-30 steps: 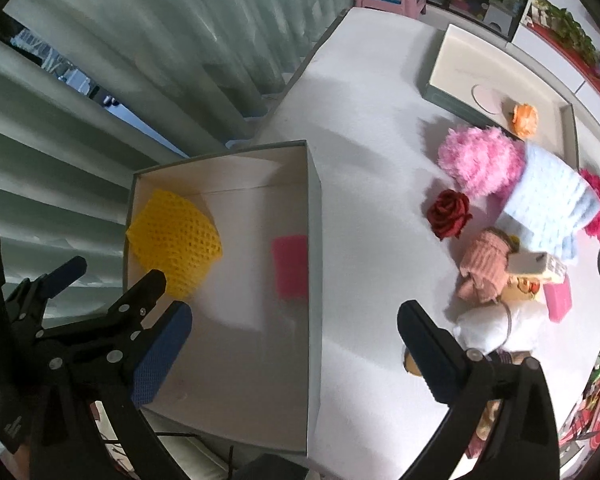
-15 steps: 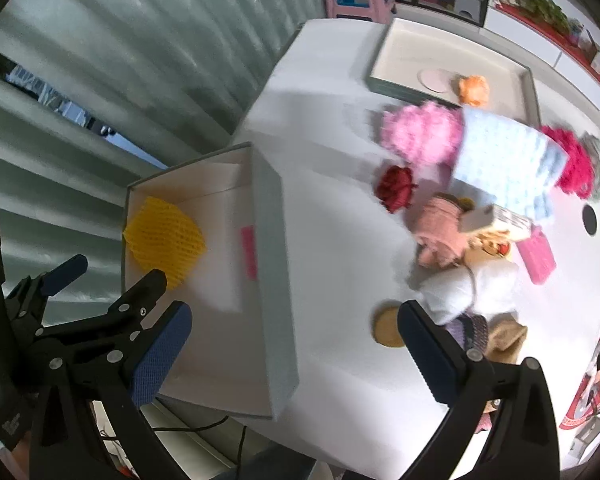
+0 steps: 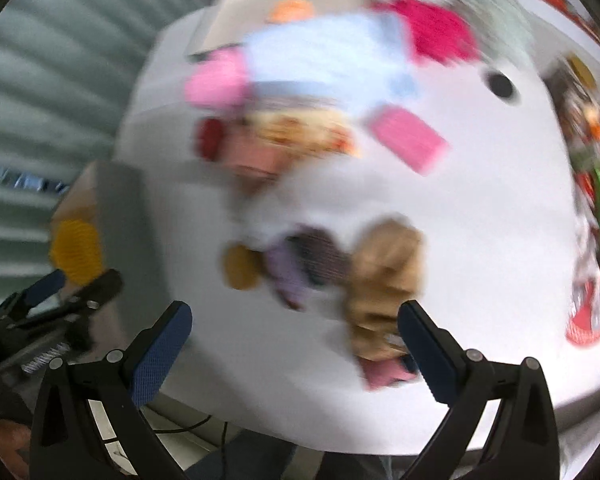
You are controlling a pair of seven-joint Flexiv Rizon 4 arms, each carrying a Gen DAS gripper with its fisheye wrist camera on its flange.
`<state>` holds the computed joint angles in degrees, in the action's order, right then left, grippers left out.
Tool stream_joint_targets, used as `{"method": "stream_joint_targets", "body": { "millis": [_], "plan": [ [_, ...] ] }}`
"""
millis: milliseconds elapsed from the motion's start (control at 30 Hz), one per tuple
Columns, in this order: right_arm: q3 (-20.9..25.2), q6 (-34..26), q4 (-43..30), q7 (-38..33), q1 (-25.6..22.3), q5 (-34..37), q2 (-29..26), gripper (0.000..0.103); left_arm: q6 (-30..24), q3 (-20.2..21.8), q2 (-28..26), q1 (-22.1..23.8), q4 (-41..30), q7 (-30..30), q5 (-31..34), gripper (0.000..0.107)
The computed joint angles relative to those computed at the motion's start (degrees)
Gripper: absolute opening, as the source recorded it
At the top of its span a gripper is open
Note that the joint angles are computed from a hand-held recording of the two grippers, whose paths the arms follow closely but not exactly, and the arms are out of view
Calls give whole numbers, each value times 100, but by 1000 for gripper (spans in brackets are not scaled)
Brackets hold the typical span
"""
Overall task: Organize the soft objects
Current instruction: 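Grasp the brown coaster with left tool while right tool grasps tan sock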
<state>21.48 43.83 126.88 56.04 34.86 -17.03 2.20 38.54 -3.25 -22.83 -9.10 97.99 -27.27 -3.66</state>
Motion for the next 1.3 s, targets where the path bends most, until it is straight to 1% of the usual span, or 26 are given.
{"method": "stream_joint_targets", "body": {
  "millis": [67, 100, 200, 300, 367, 500, 567, 667, 733, 800, 867, 933, 1000, 1033, 1067, 1100, 1133, 1233, 1300],
  "plan": [
    [156, 78, 258, 390, 70, 157, 165, 103, 44, 17, 5, -111, 129, -117, 143, 103],
    [241, 145, 397, 631, 113, 218, 240, 103, 148, 39, -11, -187, 206, -222, 260, 103],
    [370, 333, 638, 1038, 205, 310, 338, 103, 588, 123, -139, -398, 391, -556, 682, 103],
    [442, 613, 846, 1331, 285, 269, 325, 103, 913, 193, -283, -521, 503, -748, 1045, 103],
    [434, 769, 932, 1400, 314, 257, 297, 103, 1079, 253, -372, -586, 552, -882, 1252, 103],
    [360, 1201, 1112, 1367, 316, 199, 171, 103, 1178, 305, -519, -618, 592, -1051, 1434, 103],
    [311, 1364, 1155, 1232, 306, 171, 83, 103, 1191, 298, -576, -606, 602, -1086, 1439, 103],
    [196, 1461, 1125, 608, 267, 360, -77, 103, 1225, 286, -633, -589, 630, -1131, 1414, 103],
    [136, 1381, 1025, -1, 243, 681, -242, 103, 1248, 307, -679, -613, 632, -1195, 1448, 103],
    [78, 1562, 991, -587, 186, 1043, -458, 103, 1172, 265, -701, -575, 646, -1158, 1367, 103],
    [39, 1687, 998, -877, 150, 1179, -592, 103, 1249, 233, -682, -534, 726, -1100, 1319, 103],
    [28, 1588, 912, -1373, 90, 1455, -718, 103, 1342, 187, -656, -474, 813, -1007, 1231, 103],
    [17, 1516, 836, -1824, 34, 1682, -822, 103, 1184, 165, -681, -439, 767, -979, 1097, 103],
    [16, 1533, 817, -1977, 18, 1778, -864, 103, 953, 151, -724, -408, 671, -990, 975, 103],
    [18, 1475, 773, -2119, 4, 1880, -897, 103, 681, 156, -819, -374, 488, -1014, 875, 103],
    [-5, 1398, 730, -2210, -9, 1902, -908, 103, 327, 251, -919, -421, 301, -1072, 691, 103],
    [-11, 1373, 720, -2234, -2, 1918, -907, 103, 347, 160, -919, -332, 301, -1110, 728, 103],
    [-27, 1340, 743, -2125, 56, 1839, -879, 103, 338, 175, -911, -349, 311, -1139, 763, 103],
    [-21, 1321, 739, -2069, 83, 1825, -870, 103, 210, 189, -919, -416, 220, -1218, 822, 103]
  ]
}}
